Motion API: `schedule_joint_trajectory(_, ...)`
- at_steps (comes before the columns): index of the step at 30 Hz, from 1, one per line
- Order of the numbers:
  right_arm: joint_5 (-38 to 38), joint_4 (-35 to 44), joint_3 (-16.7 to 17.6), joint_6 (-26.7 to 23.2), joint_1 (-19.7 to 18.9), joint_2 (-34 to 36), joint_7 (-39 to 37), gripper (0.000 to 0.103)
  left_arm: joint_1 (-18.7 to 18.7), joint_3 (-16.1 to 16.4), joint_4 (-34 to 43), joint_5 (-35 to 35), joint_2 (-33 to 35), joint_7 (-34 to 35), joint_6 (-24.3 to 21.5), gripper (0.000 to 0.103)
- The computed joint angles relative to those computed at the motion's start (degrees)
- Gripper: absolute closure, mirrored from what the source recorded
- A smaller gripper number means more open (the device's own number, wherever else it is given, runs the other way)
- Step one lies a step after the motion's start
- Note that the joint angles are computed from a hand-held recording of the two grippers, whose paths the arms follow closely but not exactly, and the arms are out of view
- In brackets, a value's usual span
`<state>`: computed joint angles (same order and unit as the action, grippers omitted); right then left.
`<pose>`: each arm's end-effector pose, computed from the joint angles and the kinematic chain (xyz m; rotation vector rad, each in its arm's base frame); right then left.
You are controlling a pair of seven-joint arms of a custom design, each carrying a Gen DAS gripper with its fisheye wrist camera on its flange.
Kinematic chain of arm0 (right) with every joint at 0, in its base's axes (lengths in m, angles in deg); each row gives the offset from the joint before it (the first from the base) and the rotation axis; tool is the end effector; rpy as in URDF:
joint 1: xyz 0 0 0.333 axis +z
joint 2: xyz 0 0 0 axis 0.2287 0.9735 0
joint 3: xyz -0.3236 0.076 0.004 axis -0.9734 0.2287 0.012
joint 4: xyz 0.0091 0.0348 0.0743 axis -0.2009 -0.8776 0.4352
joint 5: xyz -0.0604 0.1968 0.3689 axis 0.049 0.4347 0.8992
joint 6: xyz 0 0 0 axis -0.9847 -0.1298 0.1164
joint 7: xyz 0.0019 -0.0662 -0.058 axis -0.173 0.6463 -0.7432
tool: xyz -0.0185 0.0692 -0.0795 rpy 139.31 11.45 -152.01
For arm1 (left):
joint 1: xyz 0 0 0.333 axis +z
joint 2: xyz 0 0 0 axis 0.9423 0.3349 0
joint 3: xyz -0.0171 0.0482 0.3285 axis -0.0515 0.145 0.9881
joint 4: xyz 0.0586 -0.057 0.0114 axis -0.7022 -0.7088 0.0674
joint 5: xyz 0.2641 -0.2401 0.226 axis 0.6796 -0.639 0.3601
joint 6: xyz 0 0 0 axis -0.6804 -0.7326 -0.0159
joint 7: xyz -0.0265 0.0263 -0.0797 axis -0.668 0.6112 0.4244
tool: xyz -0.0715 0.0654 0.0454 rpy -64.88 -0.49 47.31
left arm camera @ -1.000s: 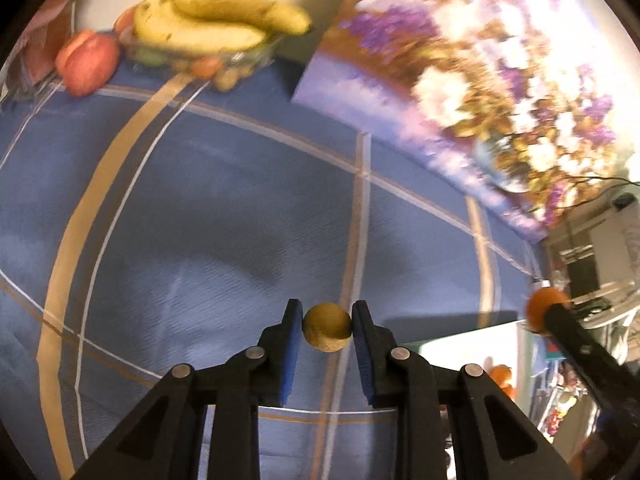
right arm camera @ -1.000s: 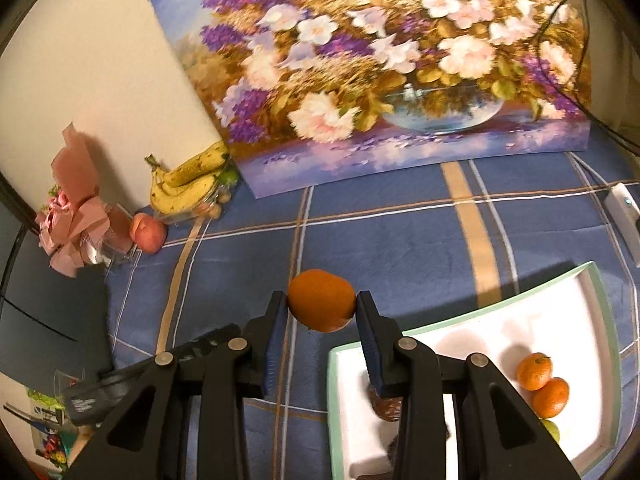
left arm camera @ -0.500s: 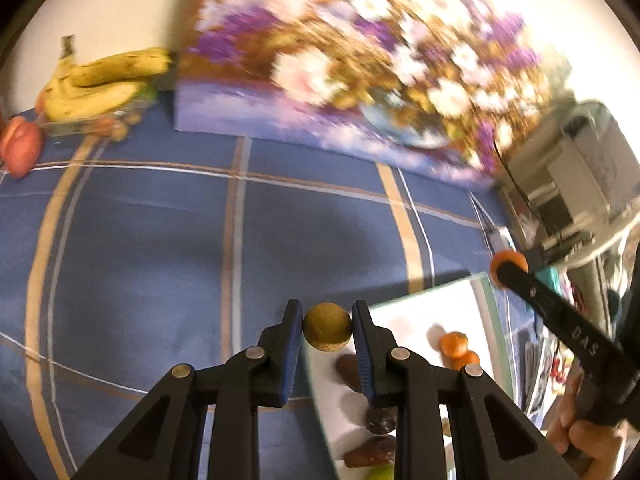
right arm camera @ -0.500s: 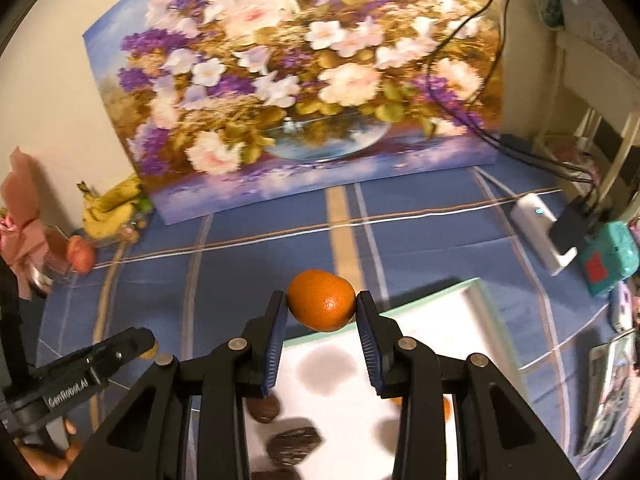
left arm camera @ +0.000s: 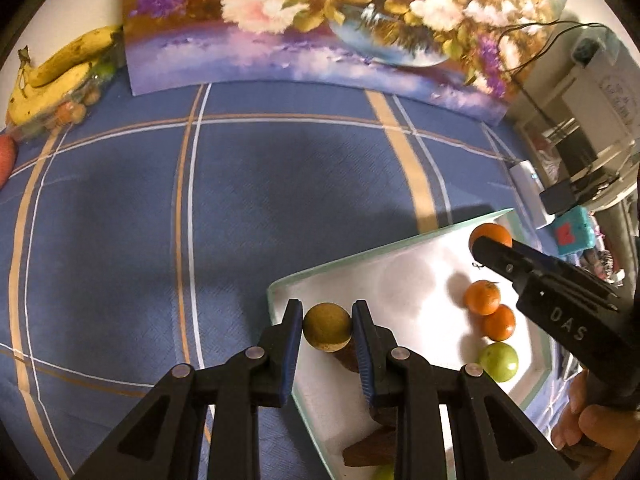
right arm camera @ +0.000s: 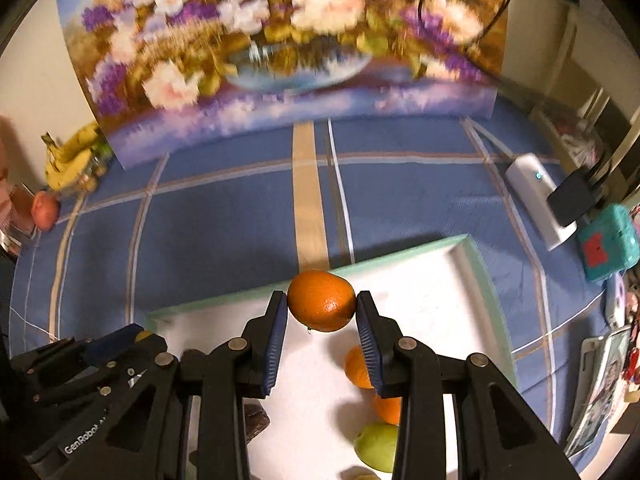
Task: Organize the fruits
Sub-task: 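Carry both fruits over the tray and open both tools to release them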
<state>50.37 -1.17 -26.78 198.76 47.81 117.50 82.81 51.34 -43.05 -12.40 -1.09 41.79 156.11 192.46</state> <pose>0.6301 0.4137 0.4042 -1.7978 2.1928 -0.3972 0.6429 -0.4203 0.3701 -1.9339 2.3422 -0.7036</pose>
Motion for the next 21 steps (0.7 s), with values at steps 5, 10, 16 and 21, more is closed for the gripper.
schedule_joint_trajectory(5, 2.6, -0.3, 0.7, 0.3, -1.0, 1.5, -1.4, 0.066, -0.2, 0.5, 0.3, 0.6, 0.5, -1.0, -1.0, 0.076)
schedule_joint_trajectory(10, 3.9, 0.2, 0.5, -0.5, -0.8, 2.7, -2.5, 0.066, 0.0, 0.1, 0.6, 0.2, 1.1, -0.8, -1.7, 0.076)
schedule_joint_trajectory(16, 4.4, 0.4, 0.2, -0.9, -0.3, 3.3, -2.7, 0.066, -0.6, 0.4, 2.4, 0.6, 2.3, -0.9, -3.1, 0.076)
schedule_joint_trajectory(21, 4.0, 0.7, 0.0, -1.4, 0.1, 3.5, -2.6, 0.066, -0.3, 0.0, 2.9, -0.2, 2.6, -0.8, -3.4, 0.075)
